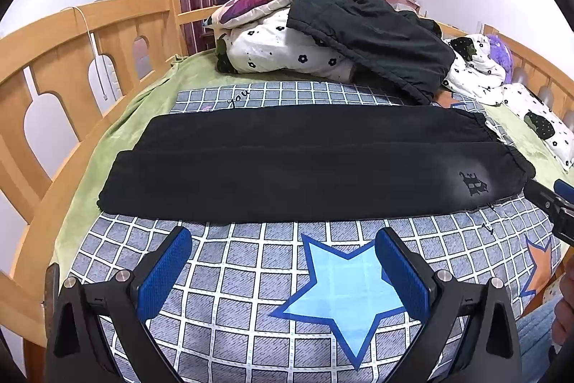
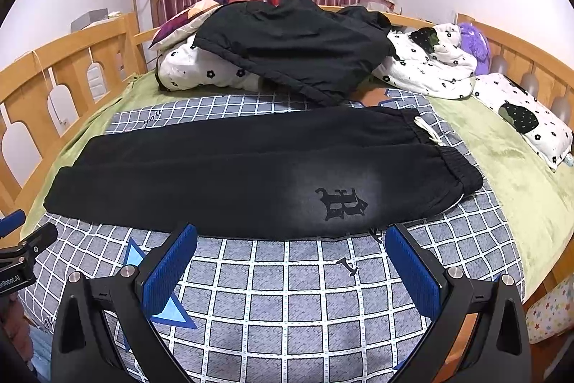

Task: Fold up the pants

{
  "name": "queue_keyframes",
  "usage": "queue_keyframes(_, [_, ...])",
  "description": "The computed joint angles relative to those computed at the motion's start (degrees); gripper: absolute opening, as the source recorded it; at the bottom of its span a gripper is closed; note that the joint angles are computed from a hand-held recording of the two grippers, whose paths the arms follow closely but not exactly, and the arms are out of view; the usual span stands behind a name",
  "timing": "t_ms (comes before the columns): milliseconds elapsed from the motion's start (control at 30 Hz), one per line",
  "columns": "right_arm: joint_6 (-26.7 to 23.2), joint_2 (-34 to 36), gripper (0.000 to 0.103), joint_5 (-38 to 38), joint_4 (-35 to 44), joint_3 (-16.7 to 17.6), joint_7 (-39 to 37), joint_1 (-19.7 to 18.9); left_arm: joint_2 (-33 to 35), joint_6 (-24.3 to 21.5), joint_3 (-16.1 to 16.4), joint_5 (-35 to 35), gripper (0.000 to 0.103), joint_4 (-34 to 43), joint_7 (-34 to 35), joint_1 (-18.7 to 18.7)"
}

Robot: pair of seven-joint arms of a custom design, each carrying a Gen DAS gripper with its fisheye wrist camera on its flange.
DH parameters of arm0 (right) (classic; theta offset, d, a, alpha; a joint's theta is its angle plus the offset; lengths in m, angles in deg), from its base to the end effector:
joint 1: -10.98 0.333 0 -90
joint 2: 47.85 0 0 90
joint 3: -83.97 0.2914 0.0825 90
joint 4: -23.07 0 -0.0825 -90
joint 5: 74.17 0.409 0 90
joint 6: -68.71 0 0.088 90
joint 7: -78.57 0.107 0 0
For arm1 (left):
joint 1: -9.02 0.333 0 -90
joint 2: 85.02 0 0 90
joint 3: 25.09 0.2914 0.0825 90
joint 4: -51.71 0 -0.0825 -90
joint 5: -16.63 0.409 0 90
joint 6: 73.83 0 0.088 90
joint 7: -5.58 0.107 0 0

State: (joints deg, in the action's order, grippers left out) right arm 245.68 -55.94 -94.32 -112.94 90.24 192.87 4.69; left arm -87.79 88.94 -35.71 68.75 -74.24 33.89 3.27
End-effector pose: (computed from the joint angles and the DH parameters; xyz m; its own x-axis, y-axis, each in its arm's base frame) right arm 0.5495 0.0292 0.4383 -0.0628 -0.9976 -0.0279 -0.6508 0.0621 -0.7567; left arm 0.5454 -0.2041 0.4291 0.0151 -0.9994 -0.0326 -0.6740 0.0139 -0.7386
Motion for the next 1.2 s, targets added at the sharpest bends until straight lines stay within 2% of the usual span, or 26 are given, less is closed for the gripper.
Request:
queue_keyframes(433, [-0.2, 0.1, 0.103, -0.6, 0.3, -0.2, 0.7, 0.2, -0.5, 0.4, 0.1, -1.0, 0.103, -0.7, 0.7, 0.3])
queue_keyframes(733, [0.0, 0.0, 0.103, -7.2, 0.4, 1.6, 5.6, -2.2, -0.6, 0.4, 0.0, -1.3, 0.103, -0.9, 1.1, 0.4])
queue_keyframes(1200, [-0.1, -0.2, 0.103, -9.1, 0.5, 1.1, 7.6, -2.4, -1.0, 1.0, -0.1, -1.9, 0.103, -1.3, 1.3, 0.8])
